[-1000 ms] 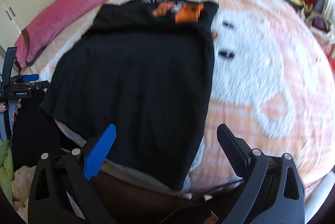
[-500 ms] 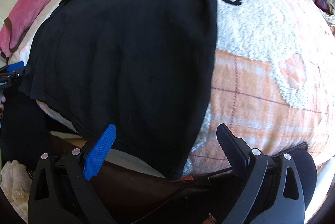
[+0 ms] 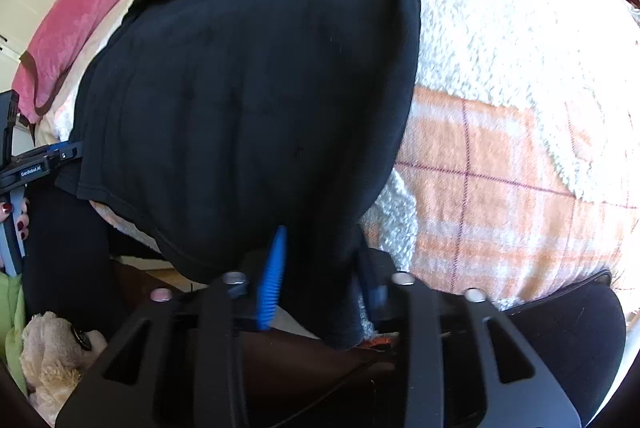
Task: Fold small clothes
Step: 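Lift the hem with both tools and fold it toward the collar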
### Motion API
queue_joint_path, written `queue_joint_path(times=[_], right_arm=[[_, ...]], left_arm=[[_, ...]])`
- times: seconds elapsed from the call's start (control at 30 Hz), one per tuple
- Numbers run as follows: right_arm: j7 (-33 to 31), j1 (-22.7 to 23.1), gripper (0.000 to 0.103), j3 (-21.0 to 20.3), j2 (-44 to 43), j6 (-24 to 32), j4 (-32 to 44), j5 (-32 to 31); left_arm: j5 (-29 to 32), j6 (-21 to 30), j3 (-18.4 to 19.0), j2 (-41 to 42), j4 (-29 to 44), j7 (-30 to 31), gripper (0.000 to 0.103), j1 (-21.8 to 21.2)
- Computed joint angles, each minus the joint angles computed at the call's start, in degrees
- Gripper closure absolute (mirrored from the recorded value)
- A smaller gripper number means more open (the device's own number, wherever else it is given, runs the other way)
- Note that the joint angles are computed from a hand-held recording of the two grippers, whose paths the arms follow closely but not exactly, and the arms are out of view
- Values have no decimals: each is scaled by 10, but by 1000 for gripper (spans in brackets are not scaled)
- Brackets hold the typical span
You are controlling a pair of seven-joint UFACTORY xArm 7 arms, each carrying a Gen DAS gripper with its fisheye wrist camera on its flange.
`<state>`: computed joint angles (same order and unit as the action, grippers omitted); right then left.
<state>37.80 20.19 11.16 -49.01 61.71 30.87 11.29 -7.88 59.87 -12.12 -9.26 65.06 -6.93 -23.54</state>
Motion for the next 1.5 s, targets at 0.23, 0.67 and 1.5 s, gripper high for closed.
queue_joint_path(times=[0.23, 0.67, 1.5], right_arm=[[4, 5, 64, -10, -6, -12, -14, 19], [-13, -8, 94, -28, -102, -76, -25, 23], [-143, -132, 94, -98, 136, -291, 113, -27]], left_arm=[[-13, -1, 5, -6, -6, 17, 91, 1], [-79, -64, 26, -46, -10, 54, 99, 4], [-56, -160, 17, 219, 299, -38, 99, 27]])
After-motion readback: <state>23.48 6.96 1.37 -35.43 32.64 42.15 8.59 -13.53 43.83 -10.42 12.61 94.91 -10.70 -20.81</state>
